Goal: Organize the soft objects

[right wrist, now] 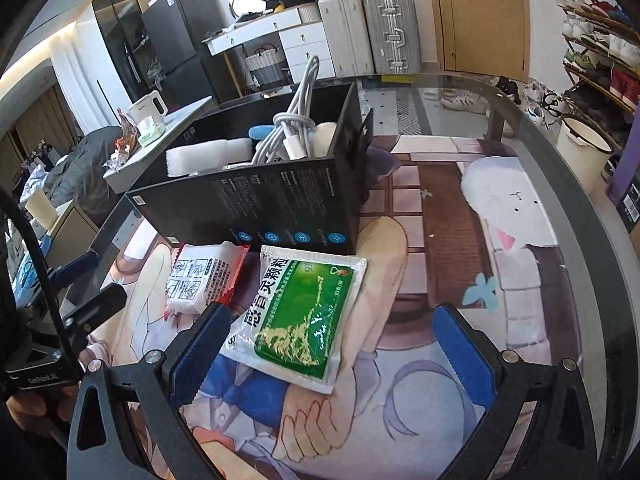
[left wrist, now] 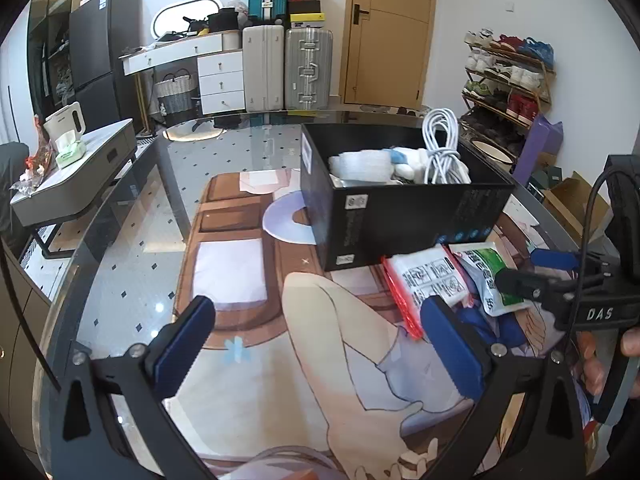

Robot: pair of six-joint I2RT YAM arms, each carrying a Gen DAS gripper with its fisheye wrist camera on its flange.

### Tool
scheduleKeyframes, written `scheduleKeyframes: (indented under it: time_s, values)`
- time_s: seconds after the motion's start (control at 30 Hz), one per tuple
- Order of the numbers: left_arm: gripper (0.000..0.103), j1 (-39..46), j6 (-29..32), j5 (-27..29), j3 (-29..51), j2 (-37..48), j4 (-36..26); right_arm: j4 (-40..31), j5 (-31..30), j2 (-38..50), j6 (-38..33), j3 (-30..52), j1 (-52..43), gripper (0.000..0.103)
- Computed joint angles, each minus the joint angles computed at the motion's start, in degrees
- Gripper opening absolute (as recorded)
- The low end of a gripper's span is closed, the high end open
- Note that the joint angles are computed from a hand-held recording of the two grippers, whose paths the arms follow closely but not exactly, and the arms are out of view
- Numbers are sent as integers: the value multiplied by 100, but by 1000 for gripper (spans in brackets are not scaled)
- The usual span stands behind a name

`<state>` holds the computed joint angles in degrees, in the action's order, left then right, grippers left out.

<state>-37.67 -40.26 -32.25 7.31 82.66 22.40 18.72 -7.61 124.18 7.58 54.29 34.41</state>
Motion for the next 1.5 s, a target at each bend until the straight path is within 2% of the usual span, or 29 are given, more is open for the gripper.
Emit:
scheduleKeyframes:
  time_s: [0.27,0.53,0.93,1.0,1.07,1.17,1.2,1.3,1.5]
  values:
    - [103,230,41,148,-120,-17,165,-420,339,311,-55,528,283,102]
    - [103,182,51,142,-91,62,171,-821,1099,546,-198,926,576,102]
    - [103,147,96,151,5,168,135,-705,957,520,-448,792,256,101]
    - [103,139,95,146,2,177,144,-590,953,524,-479,760,261,95]
    - [103,149,99,155,12,212,159,-467,924,485,-523,693,256,73]
    - [103,106,87,107,35,235,132,-336,850,404,-558,565,249,51]
    - [103,90,87,98,33,231,134,-293,777,367,-558,500,228,47]
    - [103,57,88,112,67,271,122,14,644,243,-554,157,186,42]
    - [103,-41,192,204,292,564,139,533,322,-98,-527,-544,43,41]
